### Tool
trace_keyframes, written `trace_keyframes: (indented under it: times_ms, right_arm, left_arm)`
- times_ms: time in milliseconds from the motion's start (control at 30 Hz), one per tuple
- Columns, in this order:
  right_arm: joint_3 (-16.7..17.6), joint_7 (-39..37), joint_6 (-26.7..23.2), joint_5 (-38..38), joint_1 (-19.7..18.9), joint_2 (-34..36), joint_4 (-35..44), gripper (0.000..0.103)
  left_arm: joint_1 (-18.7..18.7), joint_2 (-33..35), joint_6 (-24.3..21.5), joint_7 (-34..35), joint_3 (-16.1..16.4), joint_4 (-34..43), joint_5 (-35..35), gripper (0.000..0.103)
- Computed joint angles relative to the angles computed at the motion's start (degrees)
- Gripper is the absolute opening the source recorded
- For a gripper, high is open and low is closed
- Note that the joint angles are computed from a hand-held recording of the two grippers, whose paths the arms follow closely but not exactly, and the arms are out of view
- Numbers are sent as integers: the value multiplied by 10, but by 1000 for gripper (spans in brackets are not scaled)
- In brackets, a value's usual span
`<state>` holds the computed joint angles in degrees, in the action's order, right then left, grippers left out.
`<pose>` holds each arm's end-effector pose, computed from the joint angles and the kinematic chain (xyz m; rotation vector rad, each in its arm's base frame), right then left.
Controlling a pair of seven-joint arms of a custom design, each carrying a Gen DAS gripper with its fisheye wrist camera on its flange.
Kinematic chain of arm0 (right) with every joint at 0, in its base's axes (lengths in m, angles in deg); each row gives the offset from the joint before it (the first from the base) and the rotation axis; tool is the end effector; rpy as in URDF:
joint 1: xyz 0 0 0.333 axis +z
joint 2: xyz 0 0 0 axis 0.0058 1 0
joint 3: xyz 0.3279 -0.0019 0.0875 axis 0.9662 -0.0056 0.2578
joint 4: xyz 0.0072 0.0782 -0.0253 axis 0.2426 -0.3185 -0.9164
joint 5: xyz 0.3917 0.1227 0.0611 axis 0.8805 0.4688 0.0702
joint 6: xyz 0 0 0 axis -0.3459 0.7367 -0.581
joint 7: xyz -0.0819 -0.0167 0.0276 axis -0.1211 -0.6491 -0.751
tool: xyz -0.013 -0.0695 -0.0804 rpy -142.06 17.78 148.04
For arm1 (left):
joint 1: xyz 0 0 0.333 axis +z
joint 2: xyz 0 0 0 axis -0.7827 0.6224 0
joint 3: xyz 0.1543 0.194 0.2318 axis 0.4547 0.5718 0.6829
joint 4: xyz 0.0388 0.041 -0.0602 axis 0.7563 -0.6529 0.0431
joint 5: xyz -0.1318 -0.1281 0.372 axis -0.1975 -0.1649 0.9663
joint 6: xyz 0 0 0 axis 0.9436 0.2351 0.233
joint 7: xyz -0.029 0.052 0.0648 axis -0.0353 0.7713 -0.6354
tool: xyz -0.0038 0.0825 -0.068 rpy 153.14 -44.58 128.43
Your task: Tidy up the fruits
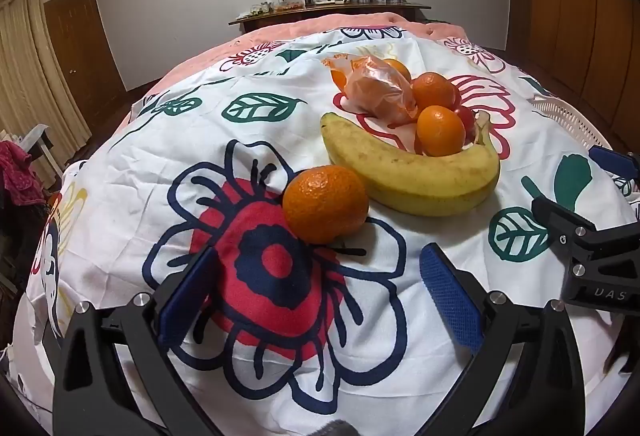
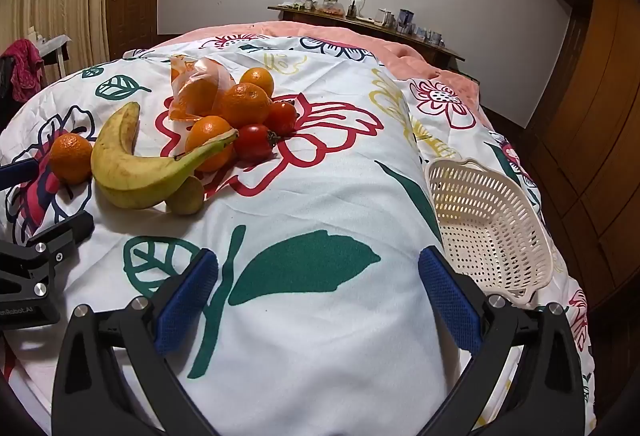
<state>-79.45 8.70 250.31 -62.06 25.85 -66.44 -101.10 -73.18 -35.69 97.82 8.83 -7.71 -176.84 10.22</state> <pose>0.5739 0.1554 0.3927 -2.0798 1.2699 -0.7674 0.5358 -0.3394 0.3943 -1.8154 1.5706 -0.5420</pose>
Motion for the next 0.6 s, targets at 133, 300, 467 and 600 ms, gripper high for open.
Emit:
trace_keyframes:
  times_ms: [133,300,467,600]
  right_arm:
    - [-5,-1,0,1,5,0,0,98]
    - [-5,-1,0,2,5,0,0,98]
    - [-3,-4,2,3,4,1,0,98]
    - [-1,-6,3,5,2,1,-1,98]
  left_arm:
    - [-2,1,-8,1,0,2,5,101]
    - [-2,1,-6,0,0,1,5,101]
    - [-2,1,-5,-1,0,1,5,101]
    - [-2,1,-5,-1,0,1,5,101]
